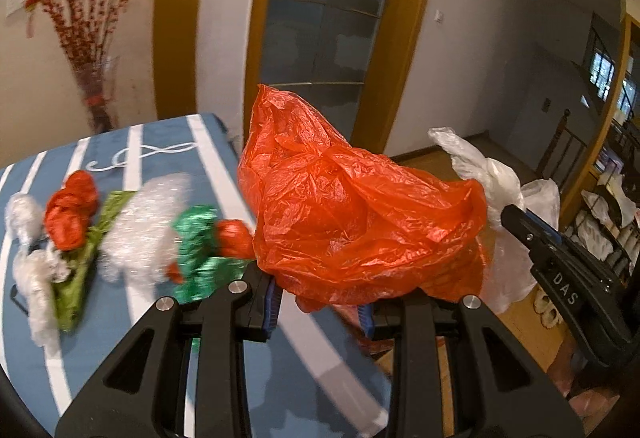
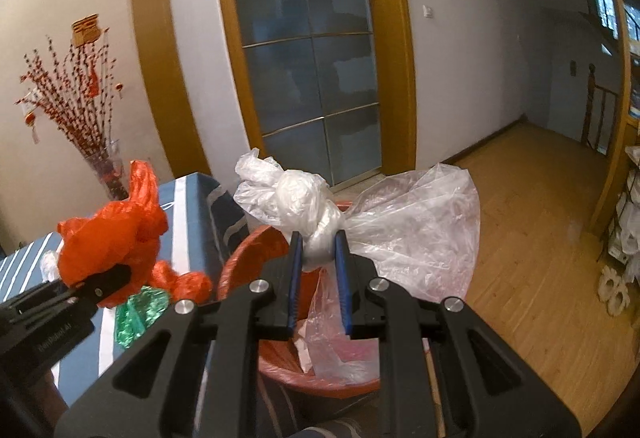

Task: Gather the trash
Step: 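Carry both bags over the orange basket and open both tools to drop them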

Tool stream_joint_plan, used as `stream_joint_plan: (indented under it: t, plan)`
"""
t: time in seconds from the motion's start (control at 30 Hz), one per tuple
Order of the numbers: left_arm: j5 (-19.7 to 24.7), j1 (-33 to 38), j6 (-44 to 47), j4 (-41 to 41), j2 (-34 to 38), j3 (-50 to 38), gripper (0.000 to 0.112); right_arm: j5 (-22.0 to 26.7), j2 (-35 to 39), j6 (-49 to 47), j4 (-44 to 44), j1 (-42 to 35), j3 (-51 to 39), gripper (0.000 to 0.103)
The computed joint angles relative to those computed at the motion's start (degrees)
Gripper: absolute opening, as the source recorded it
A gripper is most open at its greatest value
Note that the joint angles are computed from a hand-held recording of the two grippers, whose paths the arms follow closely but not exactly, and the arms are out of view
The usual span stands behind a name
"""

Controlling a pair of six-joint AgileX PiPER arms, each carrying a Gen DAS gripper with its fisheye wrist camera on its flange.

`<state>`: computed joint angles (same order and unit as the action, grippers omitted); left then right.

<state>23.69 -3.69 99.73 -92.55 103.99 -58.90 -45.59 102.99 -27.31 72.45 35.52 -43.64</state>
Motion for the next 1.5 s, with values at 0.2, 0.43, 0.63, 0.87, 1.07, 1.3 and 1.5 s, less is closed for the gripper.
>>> stream_joint_plan:
  t: [0.2, 0.43, 0.63, 0.87, 1.07, 1.3, 1.5]
  plan:
    - [-1.05, -3.49, -1.67, 0.94, 2.48, -2.35, 0.03, 0.9, -0.72, 4.55, -4.49, -3.38, 2.26, 0.017]
    - [-1.7, -6.35, -3.84, 2.29, 5.01, -4.9, 0.03, 2.81, -0.74, 10.76, -11.41, -7.67, 3.92, 0.017]
    - [-0.91, -7.52, -5.16, 3.86, 7.54, -7.42, 0.03, 4.58, -0.17, 15.82, -18.22, -10.8, 4.13, 0.017]
    - [-1.1, -8.9, -8.5, 7.23, 10.75, -10.6, 0.03, 6.42, 0.98, 19.11, -23.36, -13.64, 3.04, 0.017]
    - [-1.32, -9.35, -12.13, 10.91, 12.61, -12.88, 0.03, 7.84, 1.53, 23.13, -28.15, -16.02, 3.43, 0.017]
    - [-2.15, -9.83, -13.01, 11.9, 12.57, -12.78, 0.036, 9.8, 1.52, 28.54, -34.4, -18.16, 3.33, 0.021]
    - [-3.32, -9.83, -11.97, 10.9, 12.38, -12.0, 0.05, 10.05, 1.4, 29.42, -34.89, -19.03, 3.54, 0.032]
